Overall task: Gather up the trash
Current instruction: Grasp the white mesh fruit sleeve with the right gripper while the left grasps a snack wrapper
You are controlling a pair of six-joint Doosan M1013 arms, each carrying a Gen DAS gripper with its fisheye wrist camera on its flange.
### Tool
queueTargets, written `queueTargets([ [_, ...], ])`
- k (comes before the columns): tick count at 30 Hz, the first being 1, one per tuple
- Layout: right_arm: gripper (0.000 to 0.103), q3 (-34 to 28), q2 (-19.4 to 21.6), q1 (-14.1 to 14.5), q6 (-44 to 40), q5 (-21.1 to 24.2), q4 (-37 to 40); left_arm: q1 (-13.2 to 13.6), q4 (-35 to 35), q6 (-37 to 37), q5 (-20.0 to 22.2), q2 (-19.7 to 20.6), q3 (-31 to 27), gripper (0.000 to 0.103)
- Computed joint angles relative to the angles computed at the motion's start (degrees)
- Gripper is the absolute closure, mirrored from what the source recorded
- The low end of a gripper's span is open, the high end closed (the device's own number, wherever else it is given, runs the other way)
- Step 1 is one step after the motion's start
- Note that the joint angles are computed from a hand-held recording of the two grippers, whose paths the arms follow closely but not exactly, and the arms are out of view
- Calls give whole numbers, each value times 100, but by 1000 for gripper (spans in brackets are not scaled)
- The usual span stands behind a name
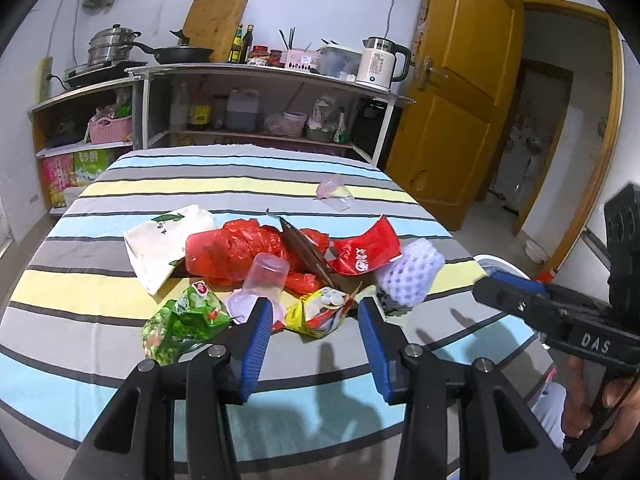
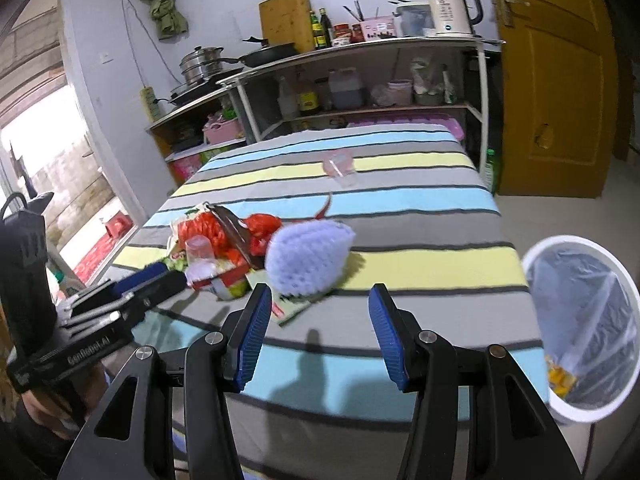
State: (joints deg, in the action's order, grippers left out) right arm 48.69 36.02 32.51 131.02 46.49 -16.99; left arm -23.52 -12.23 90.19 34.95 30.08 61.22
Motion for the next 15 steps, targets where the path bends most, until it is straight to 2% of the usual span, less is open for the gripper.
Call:
queueTargets([
  [8,51,-909,552,-39,-225,466,236,60,-164,155,142,128,-131,59],
  [13,51,-1373,848,-84,-216,878,350,41,-345,395,392,291,-330,59],
  [14,53,-1389,859,-93,-217,888,360,39,-353,401,426,313,-358,59],
  [15,63,-1397,868,-95,-221,892,353,34,-332,380,509,366,-439,59],
])
